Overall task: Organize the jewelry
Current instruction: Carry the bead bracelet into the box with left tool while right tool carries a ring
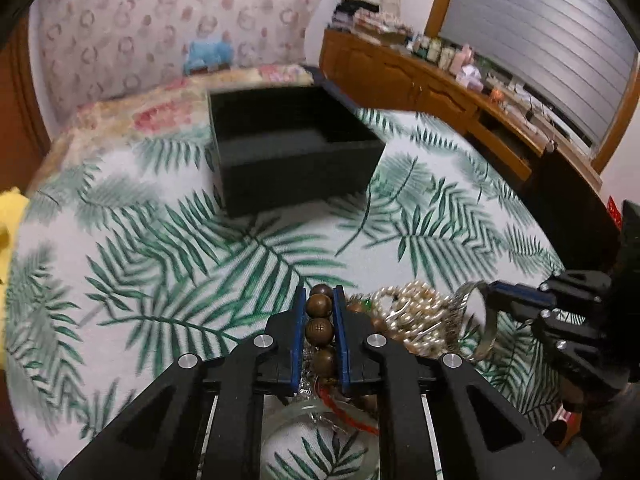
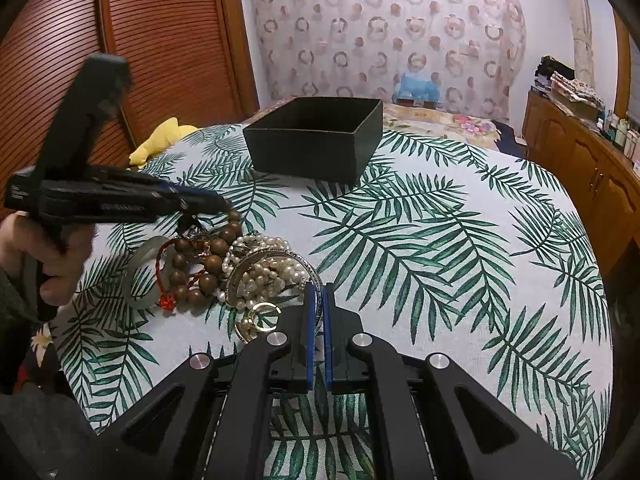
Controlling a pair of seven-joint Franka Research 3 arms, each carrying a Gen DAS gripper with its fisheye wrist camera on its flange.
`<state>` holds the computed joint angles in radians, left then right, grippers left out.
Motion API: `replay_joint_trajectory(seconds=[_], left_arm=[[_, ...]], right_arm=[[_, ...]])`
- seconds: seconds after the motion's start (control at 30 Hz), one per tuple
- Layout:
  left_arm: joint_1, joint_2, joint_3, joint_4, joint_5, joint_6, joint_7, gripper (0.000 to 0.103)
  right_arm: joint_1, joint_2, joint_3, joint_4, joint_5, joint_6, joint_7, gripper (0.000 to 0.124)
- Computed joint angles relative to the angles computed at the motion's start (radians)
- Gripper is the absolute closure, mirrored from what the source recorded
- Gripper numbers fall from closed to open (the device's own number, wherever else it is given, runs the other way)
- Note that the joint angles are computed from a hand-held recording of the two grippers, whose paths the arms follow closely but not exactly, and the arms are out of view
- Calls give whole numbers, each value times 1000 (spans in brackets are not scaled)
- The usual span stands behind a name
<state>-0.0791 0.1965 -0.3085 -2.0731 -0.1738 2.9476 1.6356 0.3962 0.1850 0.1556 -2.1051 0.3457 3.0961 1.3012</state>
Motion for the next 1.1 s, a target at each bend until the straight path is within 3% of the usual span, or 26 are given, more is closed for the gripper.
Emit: replay_joint_trajectory(seconds=[0.07, 0.3, 0.43, 0.8, 1.1], left_arm=[[10, -32, -20, -26, -34, 47, 27, 91], [-13, -97, -2, -57, -24, 126, 18, 91], [-49, -124, 52, -63, 81, 152, -70, 91], [-55, -119, 107, -1, 244, 153, -206, 91], [-75, -51, 164, 103, 467, 112, -398, 91]], right_arm=[[0, -1, 1, -1, 3, 7, 0, 120], [21, 3, -31, 27, -48, 14, 35, 120], [67, 21, -93, 73, -141, 14, 95, 120], [121, 165, -194, 344, -292, -48, 215, 120], [100, 363, -202, 660, -328, -186, 252, 120]])
